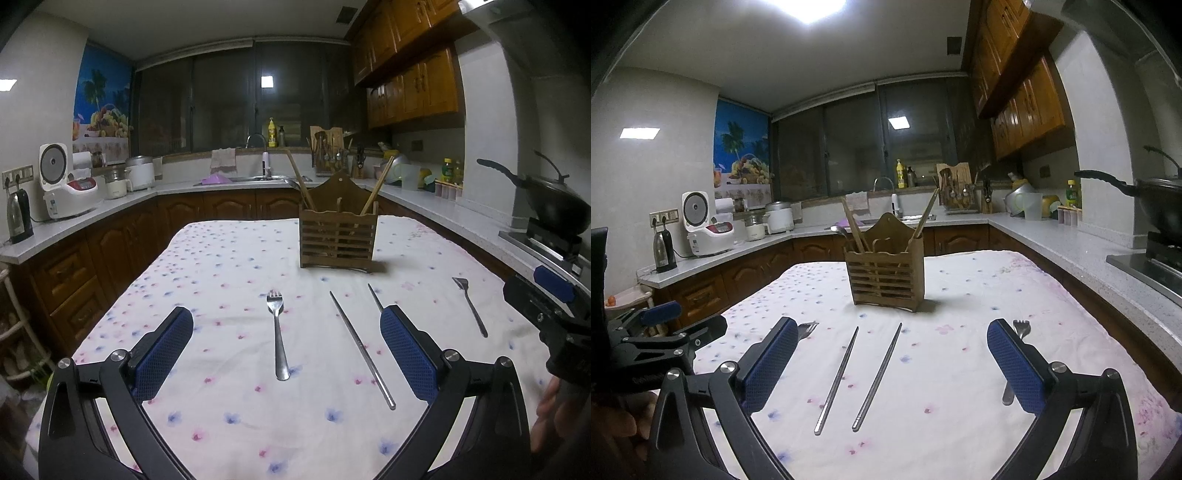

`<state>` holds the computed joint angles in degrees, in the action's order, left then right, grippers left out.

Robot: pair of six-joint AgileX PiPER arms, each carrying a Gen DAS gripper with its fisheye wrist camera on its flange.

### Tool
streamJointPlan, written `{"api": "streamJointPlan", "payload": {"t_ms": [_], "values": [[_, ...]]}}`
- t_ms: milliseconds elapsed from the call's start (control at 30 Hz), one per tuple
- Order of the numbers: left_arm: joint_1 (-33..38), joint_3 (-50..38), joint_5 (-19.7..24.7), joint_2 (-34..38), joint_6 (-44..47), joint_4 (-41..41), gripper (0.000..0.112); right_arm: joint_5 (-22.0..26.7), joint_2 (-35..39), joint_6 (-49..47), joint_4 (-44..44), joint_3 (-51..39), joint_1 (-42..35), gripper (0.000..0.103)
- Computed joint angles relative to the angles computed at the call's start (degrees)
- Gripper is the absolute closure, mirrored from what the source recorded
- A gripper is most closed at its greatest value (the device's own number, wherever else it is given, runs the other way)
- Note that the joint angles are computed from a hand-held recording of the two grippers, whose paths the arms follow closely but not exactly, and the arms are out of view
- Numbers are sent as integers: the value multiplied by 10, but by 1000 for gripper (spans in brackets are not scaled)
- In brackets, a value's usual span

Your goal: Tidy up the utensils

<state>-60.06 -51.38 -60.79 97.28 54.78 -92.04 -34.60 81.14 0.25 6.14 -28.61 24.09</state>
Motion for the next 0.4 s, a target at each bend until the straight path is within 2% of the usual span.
{"api": "streamJointPlan", "payload": {"t_ms": [400], "values": [[23,-27,30,9,20,3,9,11,33,27,-22,-26,-16,0]]}}
